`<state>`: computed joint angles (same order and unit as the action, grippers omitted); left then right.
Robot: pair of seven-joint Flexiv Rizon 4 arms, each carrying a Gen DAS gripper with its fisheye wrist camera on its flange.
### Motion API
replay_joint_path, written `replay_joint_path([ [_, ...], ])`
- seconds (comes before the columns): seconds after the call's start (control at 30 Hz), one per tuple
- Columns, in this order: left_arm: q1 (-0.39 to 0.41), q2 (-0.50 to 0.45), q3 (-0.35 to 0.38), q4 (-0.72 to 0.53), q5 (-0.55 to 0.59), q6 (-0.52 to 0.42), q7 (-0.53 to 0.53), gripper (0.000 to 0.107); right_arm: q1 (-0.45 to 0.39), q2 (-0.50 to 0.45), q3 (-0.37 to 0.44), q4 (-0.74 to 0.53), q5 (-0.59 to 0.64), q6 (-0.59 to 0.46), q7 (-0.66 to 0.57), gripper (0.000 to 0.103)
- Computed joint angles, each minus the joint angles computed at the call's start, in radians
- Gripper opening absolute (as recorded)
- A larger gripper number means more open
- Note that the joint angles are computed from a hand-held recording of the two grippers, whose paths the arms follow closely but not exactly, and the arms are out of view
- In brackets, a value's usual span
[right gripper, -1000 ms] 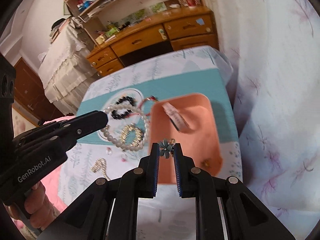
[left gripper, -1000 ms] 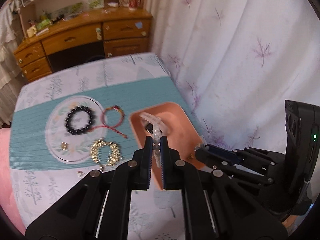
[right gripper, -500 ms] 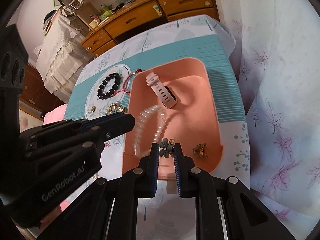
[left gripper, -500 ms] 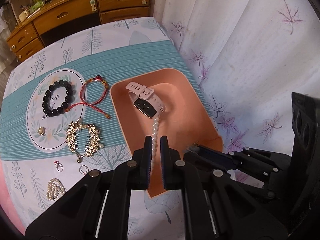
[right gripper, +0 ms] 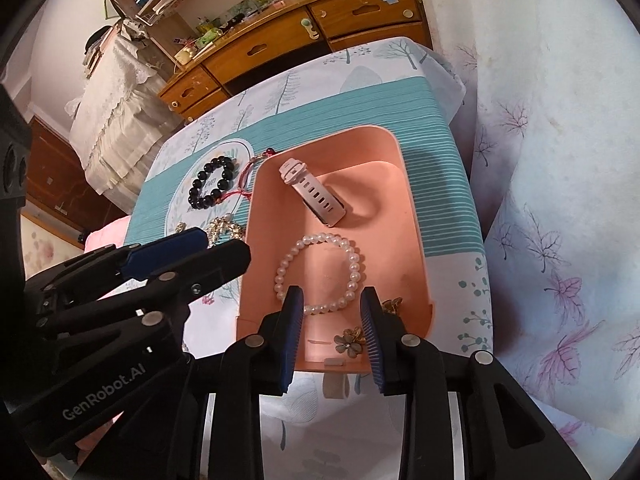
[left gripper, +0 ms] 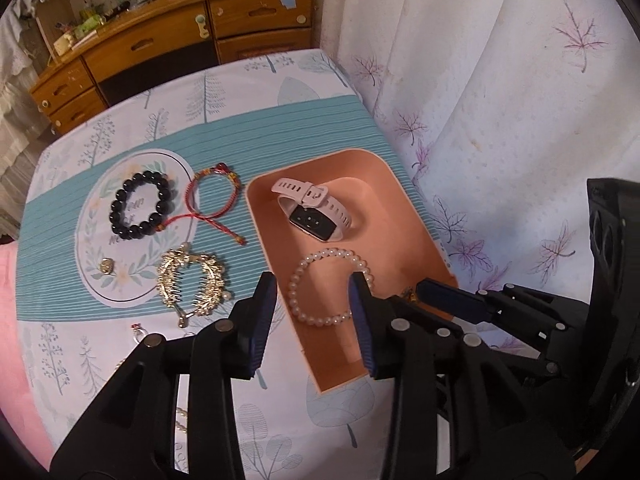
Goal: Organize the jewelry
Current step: 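Carry the pearl bracelet into the peach tray and open the left gripper, then grasp the black bead bracelet with the left gripper while the right grasps the red string bracelet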
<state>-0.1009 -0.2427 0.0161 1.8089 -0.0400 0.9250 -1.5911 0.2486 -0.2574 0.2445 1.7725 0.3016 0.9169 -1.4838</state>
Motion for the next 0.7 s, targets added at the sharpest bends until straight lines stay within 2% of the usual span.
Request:
replay_joint_path([
  [0.5, 0.016, 0.117, 0.02, 0.122, 0.043, 0.045, -0.021, 0.034, 0.038, 0.053, 0.001, 0.079, -0.051, 0.046, 0.037, 0.03],
  [0.7, 0.046, 0.191, 0.032, 0.191, 0.039, 0.049, 0.012, 0.034, 0.048, 0.064, 0.003, 0.093, -0.07, 0.022, 0.05, 0.034],
])
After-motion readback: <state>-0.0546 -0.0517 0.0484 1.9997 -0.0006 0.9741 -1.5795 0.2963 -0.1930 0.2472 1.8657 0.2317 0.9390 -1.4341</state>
